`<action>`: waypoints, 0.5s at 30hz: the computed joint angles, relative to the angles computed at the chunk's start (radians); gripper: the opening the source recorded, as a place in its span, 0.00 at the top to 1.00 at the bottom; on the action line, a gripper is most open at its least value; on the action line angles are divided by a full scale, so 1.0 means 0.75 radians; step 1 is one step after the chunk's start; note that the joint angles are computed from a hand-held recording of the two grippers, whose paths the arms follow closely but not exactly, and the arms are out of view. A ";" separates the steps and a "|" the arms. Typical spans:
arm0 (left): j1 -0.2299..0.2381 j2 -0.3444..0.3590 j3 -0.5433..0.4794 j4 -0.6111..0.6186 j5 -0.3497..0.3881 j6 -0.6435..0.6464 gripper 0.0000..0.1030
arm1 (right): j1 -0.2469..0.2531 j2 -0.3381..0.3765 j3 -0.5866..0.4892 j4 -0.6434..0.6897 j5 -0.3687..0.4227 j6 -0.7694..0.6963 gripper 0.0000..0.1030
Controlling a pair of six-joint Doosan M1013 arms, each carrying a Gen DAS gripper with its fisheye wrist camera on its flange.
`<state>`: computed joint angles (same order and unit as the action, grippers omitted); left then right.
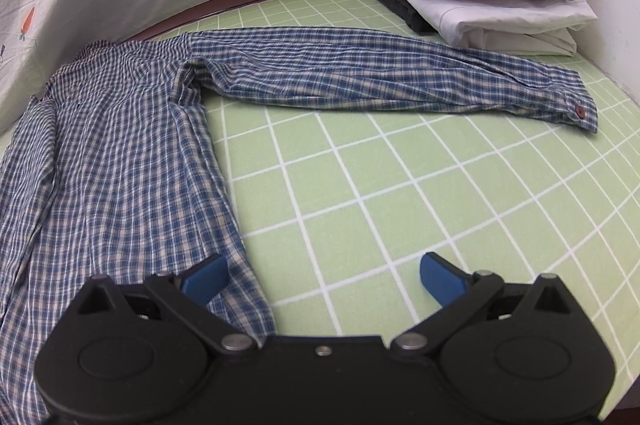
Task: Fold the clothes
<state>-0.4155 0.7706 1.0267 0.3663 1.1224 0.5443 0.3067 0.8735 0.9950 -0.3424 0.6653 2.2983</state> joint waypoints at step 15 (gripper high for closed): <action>0.033 0.153 -0.277 -0.006 0.043 0.128 0.29 | -0.072 -0.003 0.018 -0.188 -0.025 0.563 0.00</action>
